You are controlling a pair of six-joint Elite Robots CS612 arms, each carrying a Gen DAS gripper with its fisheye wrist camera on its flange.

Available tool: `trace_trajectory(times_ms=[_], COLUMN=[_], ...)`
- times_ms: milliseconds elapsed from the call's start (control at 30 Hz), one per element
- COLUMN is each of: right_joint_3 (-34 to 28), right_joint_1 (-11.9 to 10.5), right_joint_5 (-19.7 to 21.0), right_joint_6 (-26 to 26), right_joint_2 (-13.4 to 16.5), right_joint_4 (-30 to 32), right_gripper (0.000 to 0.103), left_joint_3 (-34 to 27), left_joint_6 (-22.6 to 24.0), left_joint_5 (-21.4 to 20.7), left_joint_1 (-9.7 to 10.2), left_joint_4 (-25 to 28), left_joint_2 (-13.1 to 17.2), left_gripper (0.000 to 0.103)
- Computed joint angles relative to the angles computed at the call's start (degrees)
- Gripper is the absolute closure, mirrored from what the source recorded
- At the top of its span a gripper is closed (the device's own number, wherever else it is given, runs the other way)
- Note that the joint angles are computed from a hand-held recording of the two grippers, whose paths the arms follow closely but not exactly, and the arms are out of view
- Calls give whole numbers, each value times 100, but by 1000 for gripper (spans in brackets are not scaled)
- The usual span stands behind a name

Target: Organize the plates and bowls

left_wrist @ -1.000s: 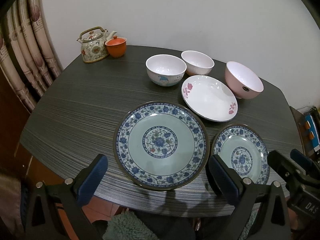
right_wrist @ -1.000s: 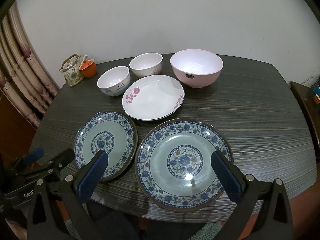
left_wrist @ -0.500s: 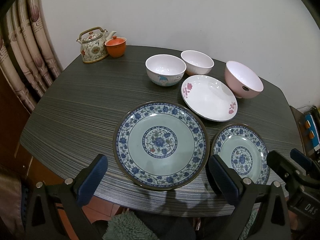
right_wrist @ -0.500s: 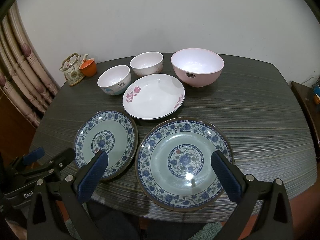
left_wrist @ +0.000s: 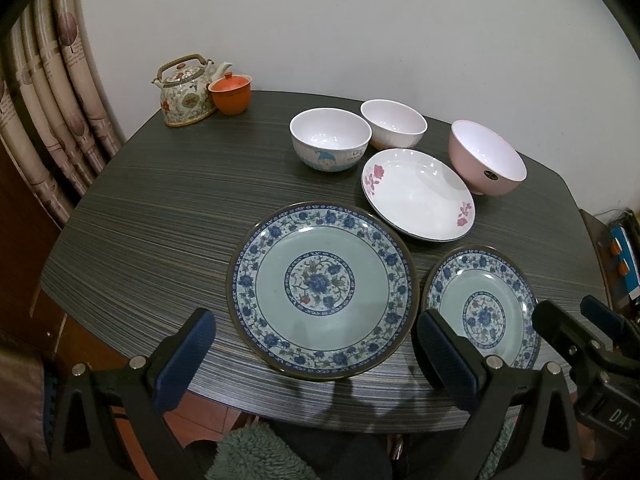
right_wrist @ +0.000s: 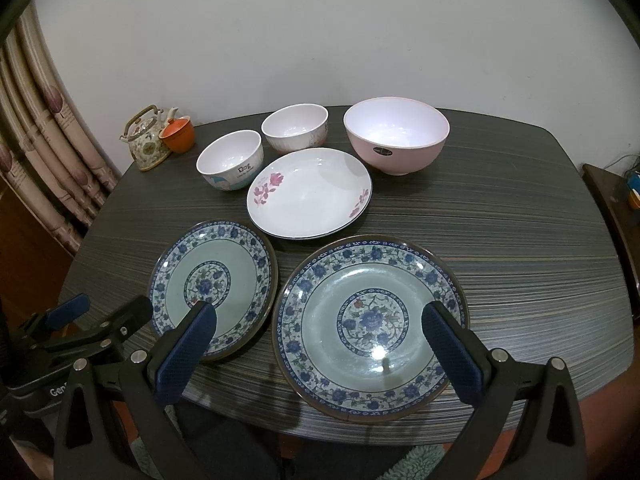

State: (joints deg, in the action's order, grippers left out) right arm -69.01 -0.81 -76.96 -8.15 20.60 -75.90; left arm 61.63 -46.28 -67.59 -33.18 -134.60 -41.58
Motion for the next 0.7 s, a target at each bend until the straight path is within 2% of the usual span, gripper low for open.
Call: trace_trajectory(times_ms=[700], right_joint_3=[-11], right_joint_1=[4], right_joint_5=[-1], right_joint_6=[8], right_joint_2=[0], right_joint_4=[34], right_gripper=[1], left_joint_3=[8], left_joint_6=[-28], left_joint_5=[-27], left_joint_1=[11], left_joint_4=[67], left_joint_2=[-8], left_gripper=[0])
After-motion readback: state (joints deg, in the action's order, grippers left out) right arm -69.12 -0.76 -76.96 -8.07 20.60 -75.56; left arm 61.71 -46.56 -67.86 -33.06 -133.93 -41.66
